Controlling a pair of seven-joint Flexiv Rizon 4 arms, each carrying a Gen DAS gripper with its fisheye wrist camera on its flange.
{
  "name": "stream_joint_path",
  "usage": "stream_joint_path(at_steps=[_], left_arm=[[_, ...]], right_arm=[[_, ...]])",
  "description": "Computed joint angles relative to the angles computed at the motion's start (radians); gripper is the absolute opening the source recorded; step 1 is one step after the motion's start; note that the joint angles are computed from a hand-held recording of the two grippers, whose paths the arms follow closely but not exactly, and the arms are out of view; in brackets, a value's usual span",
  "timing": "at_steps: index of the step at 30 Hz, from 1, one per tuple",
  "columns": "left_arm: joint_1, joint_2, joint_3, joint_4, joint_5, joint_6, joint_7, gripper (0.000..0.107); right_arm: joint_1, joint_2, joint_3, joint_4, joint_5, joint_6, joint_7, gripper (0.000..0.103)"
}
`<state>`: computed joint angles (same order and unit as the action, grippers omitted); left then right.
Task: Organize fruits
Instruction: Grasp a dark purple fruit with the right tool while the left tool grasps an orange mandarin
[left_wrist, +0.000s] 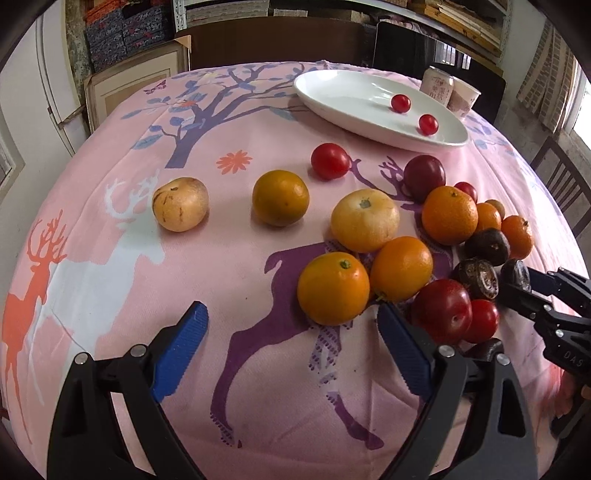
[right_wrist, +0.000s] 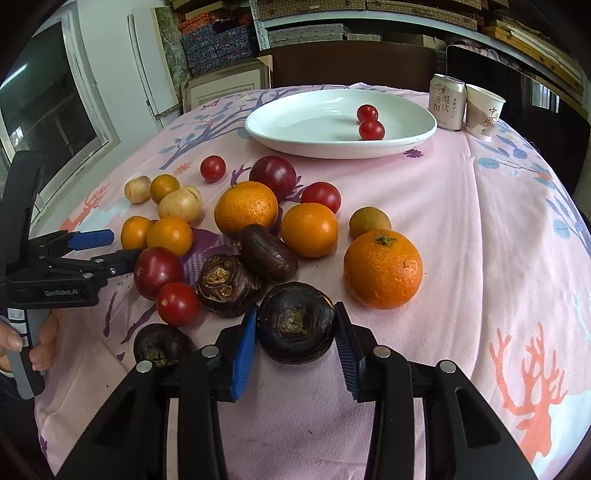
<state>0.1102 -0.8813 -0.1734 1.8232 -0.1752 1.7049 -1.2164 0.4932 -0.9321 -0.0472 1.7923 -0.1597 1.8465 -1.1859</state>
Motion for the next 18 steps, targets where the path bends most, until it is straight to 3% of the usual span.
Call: stream_joint_path(at_steps=[3,9,10,12,15,18], left_arm=[[-0.045,-0.011,0.046,-0.021,-0.005,0.002,-0.007,0.079],[-0.046,-0.035,0.031,-0.052,0.012,0.035,0.007,0.06],[-0.029,-0.037,0.01,-0.049,0.022,0.039,0.015,0.055],[0.015,-0.034,-0.045,-0.033,0.045,0.042,0.033,0.036],[0.011,-0.019,-0.042,-0.015,0.032,0.035,0.017,0.036],[0.061,-0.002,-0.093,0.028,0.039,0.054,0.002,0.035]], right_arm=[[-0.036,-0.001,0.039,-0.001,-0.014,0.008,-0.003,0.041],[-0.051,-0.003,0.056,0.0,-0.023,0.015,-0.002,0.041],[-0.052,-0.003,0.057,0.0,-0.023,0.015,-0.002,0.041],[-0.05,-0.002,0.055,0.002,-0.022,0.017,-0.001,0.041],[-0.028,0.001,0.032,0.012,-0.005,0.04,-0.003,0.041],[-0.02,0.003,0.024,0.022,0.012,0.077,-0.01,0.041]])
